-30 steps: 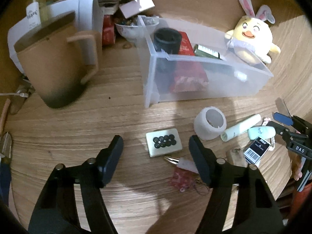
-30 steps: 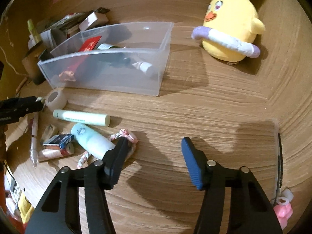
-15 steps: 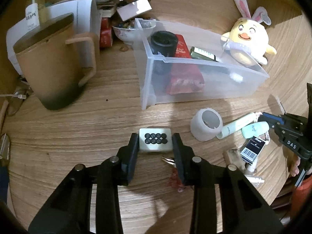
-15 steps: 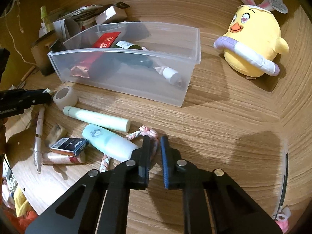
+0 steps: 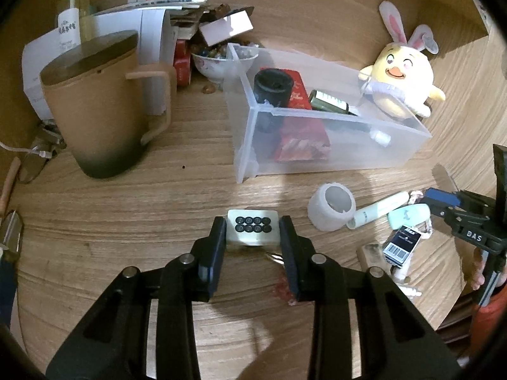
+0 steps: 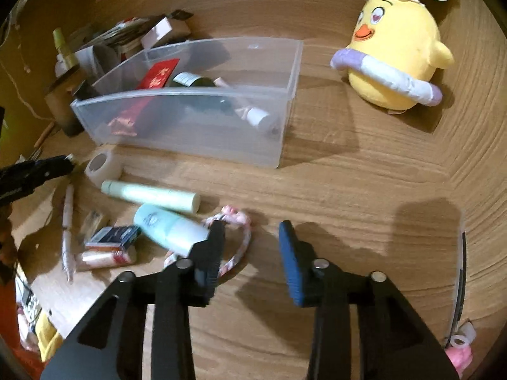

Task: Organize objects
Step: 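Grasp the white dotted box with the left tool while the right tool grasps the pink-white rope bracelet, then carry the dotted box with the left tool while the right tool carries the bracelet over the bin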

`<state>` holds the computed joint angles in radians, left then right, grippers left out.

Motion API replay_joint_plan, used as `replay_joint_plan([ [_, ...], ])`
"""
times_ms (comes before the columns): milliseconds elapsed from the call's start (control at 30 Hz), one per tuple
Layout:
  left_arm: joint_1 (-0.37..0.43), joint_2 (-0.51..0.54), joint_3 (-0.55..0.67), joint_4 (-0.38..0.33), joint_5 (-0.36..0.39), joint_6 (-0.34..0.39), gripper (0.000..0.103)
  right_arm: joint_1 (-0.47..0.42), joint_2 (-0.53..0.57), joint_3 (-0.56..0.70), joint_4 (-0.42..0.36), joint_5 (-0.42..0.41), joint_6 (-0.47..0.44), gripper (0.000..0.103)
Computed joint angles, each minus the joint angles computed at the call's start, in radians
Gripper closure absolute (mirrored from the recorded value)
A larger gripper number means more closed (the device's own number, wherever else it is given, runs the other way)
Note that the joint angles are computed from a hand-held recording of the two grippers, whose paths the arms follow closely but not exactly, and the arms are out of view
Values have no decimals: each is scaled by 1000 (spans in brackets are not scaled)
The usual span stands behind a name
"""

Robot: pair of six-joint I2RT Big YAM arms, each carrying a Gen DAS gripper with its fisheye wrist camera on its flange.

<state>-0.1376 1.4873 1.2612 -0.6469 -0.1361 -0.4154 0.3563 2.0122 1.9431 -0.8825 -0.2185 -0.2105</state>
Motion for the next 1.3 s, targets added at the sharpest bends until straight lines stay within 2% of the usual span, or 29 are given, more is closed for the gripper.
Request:
replay_joint_plan([
  [133,-3,-3,7,7,-1,15,70,12,30,47,-32,-6,-12,70],
  [367,-9,2,26,20,3,34,70,36,52,70,-23,14,-71,70],
  [433,-15,6,32,23,4,36,70,42,53,65,-6,16,-89,79],
  [467,-18,8,35,24,4,39,70,41,54,66,-7,6,-94,89],
  [500,-20,9,38,25,4,41,70,44,55,68,-6,13,-99,94],
  [600,-26,13,47,26,2,47,70,47,57,68,6,31,-93,97],
  [800,-34,13,71,28,3,59,70,24,18,2,50,56,-44,98],
  [1067,-56,20,111,40,-6,76,70,-11,-49,-56,99,15,0,98],
  [1133,-63,27,128,40,-10,79,70,-8,-40,-29,61,-8,-1,97],
  [1167,-66,31,135,40,-10,80,70,-6,-30,-12,38,-10,3,89],
  [1200,-68,36,145,39,-11,82,70,-2,-19,5,18,-10,10,73],
  [1233,-71,42,158,38,-15,84,70,2,-6,19,9,-11,16,65],
  [1267,-74,49,170,37,-20,87,70,8,-4,13,28,-4,23,60],
  [1300,-76,56,183,35,-24,90,70,14,-3,5,45,12,21,60],
])
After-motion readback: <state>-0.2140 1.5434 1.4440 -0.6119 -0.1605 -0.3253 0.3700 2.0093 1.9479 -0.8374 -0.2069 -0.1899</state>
